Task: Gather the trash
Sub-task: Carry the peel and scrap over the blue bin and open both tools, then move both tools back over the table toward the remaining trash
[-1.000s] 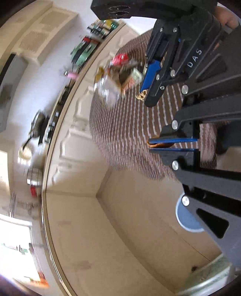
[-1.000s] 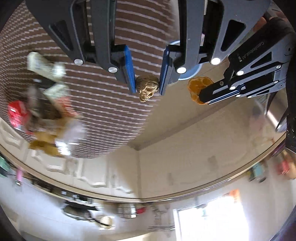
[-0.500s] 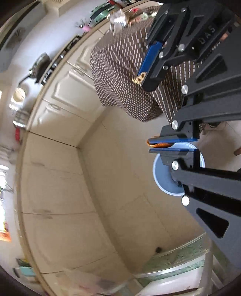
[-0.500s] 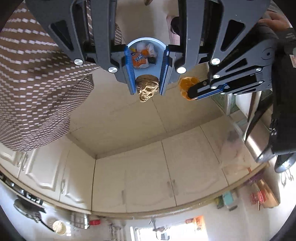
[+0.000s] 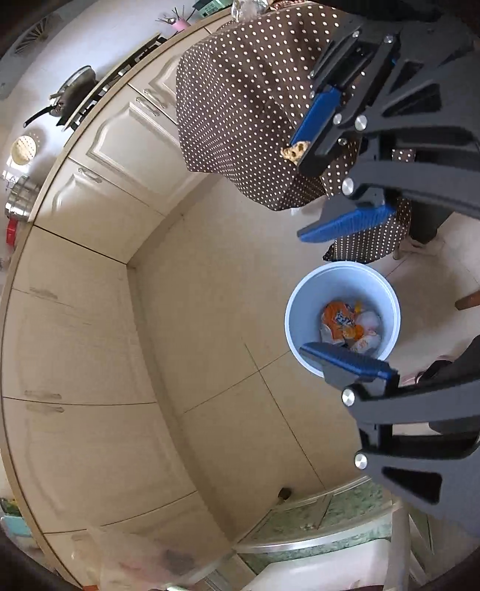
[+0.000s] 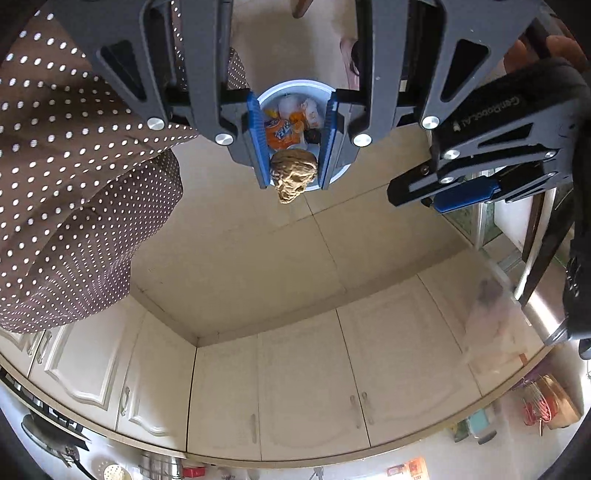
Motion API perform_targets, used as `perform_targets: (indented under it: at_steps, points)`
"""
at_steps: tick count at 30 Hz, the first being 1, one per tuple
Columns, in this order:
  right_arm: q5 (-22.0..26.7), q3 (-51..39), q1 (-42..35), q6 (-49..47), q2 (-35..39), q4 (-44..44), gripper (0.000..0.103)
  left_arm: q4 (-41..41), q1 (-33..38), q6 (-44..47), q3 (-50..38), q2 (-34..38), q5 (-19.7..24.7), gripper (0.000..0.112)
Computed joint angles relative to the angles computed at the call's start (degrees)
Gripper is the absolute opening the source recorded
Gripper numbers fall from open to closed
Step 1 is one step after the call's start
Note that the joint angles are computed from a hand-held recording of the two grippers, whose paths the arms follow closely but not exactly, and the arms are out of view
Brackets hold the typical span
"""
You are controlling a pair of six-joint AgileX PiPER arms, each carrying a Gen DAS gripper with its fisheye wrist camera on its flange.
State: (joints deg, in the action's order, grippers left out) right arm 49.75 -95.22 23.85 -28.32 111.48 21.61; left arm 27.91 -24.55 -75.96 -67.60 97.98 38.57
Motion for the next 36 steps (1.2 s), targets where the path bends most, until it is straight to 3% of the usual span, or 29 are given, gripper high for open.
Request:
perform_targets:
  at_steps: [3, 10, 14, 17, 20, 30, 36]
  points:
    - [-0.18, -0.55, 0.49, 0.76, 0.33, -0.38, 0.026, 0.97, -0.15, -1.95, 0.77, -0.4, 0.64, 0.062]
    - [-0.59, -2.21, 0.61, 0.79, 0.62, 1.12, 0.027, 1.67, 0.02, -2.49, 0.98, -2.52, 2.26, 0.063]
    - [-4.01, -1.28, 0.49, 2.98, -1.31, -0.44, 0.064, 2.99, -0.56, -4.1, 1.1, -4.27, 3.91, 0.063]
    - [-5.03, -0.55, -0.99, 2.79, -3.22, 0.89, 0.081, 4.23, -1.28, -5.91, 1.45, -6.11, 4.68, 0.063]
    - [-4.95, -0.32, -2.67, 1.94, -5.38, 1.68, 0.092, 6.26, -3.03, -7.22, 0.13, -7.21, 7.22, 0.066]
    - [-5.48, 4.07, -15.23, -7.33, -18.72, 8.41, 0.096, 13.55, -14.38, -8.65, -13.51, -5.38, 17.77, 0.069]
    - [-2.43, 3.98, -30.31, -12.78, -21.97, 11.46, 0.096, 13.49, -21.28, -0.44, -33.9, 5.92, 22.34, 0.072]
